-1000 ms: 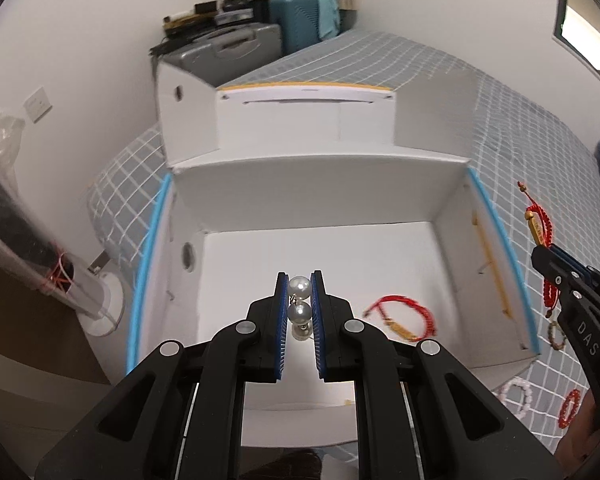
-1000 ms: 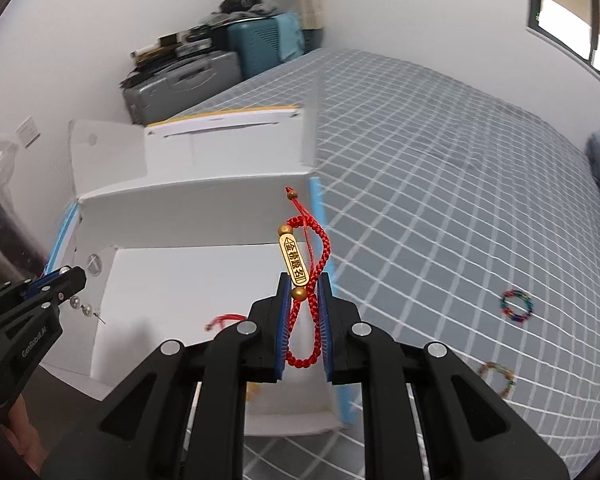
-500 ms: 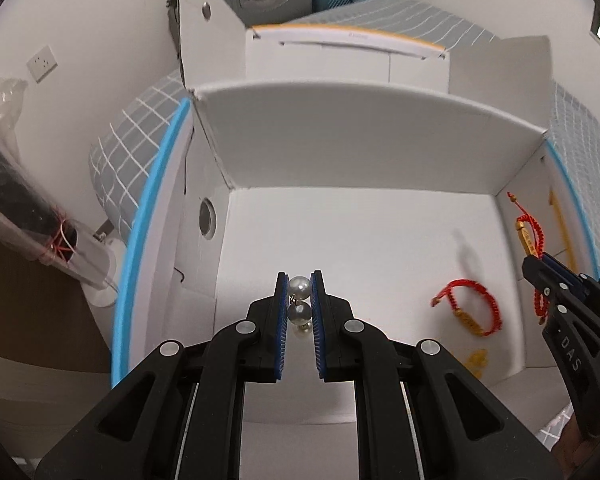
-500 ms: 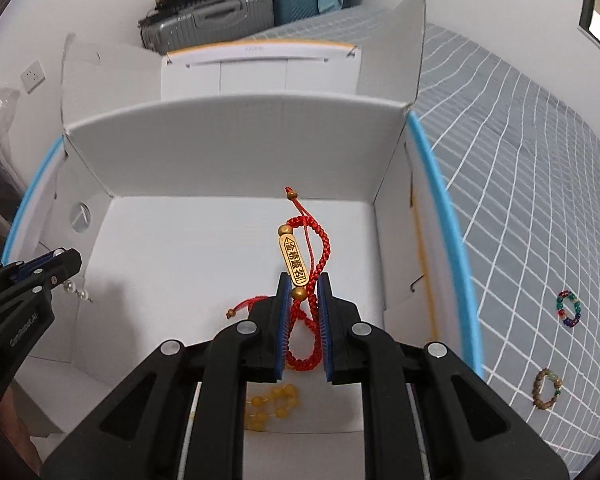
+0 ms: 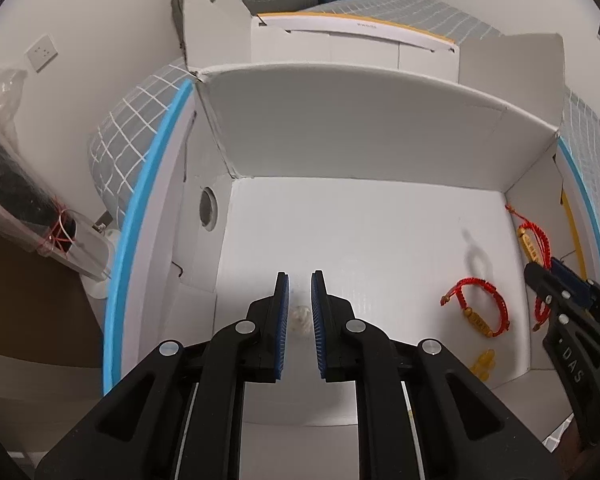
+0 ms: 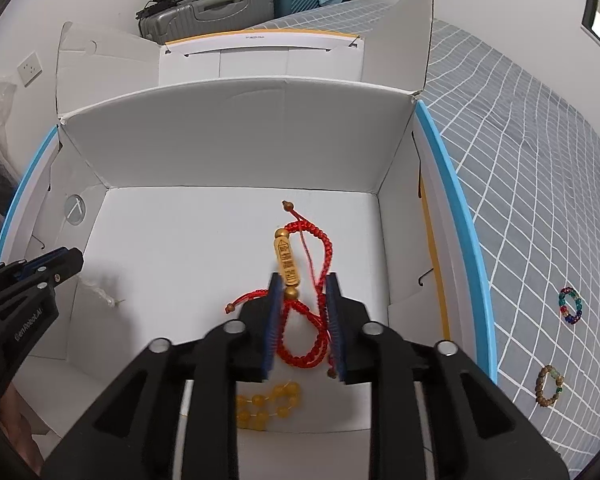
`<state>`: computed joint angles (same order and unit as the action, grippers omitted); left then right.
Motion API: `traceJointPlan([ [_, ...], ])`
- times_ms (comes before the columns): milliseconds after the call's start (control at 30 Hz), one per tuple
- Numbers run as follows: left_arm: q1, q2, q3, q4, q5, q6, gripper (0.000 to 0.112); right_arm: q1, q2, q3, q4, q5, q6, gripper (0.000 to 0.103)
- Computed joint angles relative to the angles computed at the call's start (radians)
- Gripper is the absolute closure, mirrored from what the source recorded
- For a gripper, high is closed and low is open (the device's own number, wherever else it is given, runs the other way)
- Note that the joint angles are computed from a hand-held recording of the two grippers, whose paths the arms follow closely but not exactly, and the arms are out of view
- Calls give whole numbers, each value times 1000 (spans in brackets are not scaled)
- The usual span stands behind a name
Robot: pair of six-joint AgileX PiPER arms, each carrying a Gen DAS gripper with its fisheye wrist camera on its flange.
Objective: Organize jewelry
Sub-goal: 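Open left tool over box dropping earrings while right tool drops red cord bracelet, then withdraw both open tools from the box back over the bed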
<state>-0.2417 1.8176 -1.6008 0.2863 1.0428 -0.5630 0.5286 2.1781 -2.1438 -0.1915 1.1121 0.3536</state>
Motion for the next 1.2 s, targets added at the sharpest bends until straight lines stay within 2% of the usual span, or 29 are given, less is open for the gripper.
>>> traceJointPlan([
  [100,-2,-5,-4,2,8,-3,97,5,-7,4,-3,-6,1,69],
  [267,-12,-36,12,28,-1,-21,61,18,-51,42,-18,-40,14,50],
  [433,-8,-79,29,38,-11,-42,46,33,-97,88,-44,-64,32,30],
  [633,-12,-125,44,49,-19,-49,32,57,-165,161,-107,-100,82,14],
  [767,-31,-171,75,84,-52,-83,21,58,-216,203,-128,-116,105,10],
  [833,-43,-187,77,93,-53,-89,20,57,-240,225,-139,-124,115,8],
  [1200,-142,-219,47,123,-15,-126,15,23,-393,387,-182,-159,160,8],
])
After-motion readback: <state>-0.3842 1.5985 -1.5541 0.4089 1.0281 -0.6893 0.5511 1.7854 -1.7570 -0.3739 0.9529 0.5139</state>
